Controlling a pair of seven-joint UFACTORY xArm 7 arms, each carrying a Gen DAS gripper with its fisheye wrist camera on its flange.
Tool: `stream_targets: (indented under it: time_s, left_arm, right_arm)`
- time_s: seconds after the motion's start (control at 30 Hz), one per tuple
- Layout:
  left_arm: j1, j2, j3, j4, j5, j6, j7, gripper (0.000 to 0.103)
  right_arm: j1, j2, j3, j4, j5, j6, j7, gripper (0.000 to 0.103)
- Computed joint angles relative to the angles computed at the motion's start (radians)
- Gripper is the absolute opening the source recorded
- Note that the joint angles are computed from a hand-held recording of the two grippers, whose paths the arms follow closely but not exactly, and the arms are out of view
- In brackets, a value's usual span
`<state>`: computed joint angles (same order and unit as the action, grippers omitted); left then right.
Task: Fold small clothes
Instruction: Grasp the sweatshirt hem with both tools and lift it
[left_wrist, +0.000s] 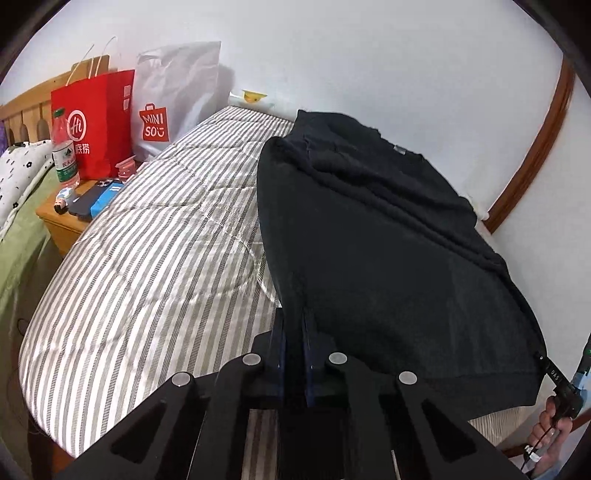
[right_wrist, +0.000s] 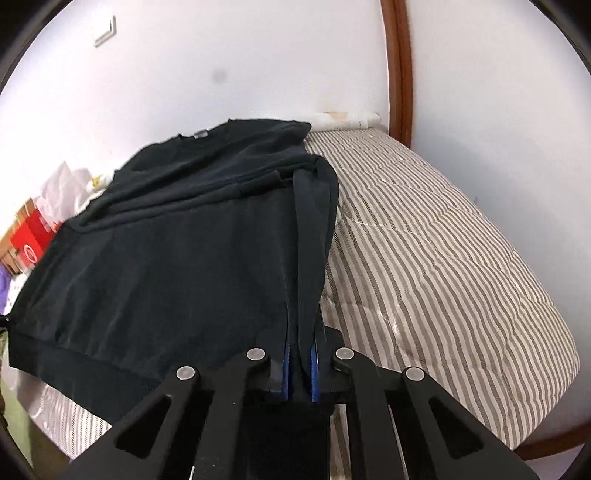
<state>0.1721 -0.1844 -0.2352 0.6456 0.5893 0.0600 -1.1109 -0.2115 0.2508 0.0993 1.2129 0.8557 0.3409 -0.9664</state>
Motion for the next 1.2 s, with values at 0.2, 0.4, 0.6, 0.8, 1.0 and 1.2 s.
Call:
stream_targets:
  time_s: [0.2,0.4,0.6,0.8,1.0,1.2]
  left_arm:
    - [-0.009,-0.119,-0.014,-0.093,-0.067,-0.038,0.042,0.007]
    - [-0.046,-0.232,-0.029,-0.170,-0.164,-0.049,0.097,0.007]
    - [-0.039,-0.269,-0.045,-0.191,-0.246,-0.080,0.147,0.007]
    - [-0.098,-0.225,0.033,-0.178,-0.339,-0.135,0.237,0.007]
    - [-0.077,-0.170,0.022,-0.112,-0.403,-0.168,0.312,0.007]
    - [0.053,-0.081,-0.078,0.028,-0.432,-0.140,0.359,0.007]
  right_arm:
    - [-0.029,-0.072,-0.011,-0.054,0.134,0.050,-0.135,0.008]
    - [-0.026,-0.155,-0.085,-0.105,0.269,0.145,-0.249,0.008]
    - [-0.004,-0.177,-0.134,-0.078,0.333,0.213,-0.260,0.008]
    - [0.014,-0.179,-0.147,-0.063,0.346,0.221,-0.266,0.008]
    - [0.000,-0.136,-0.144,0.013,0.361,0.270,-0.220,0.008]
    - [0.000,-0.073,-0.110,0.137,0.342,0.258,-0.176,0.008]
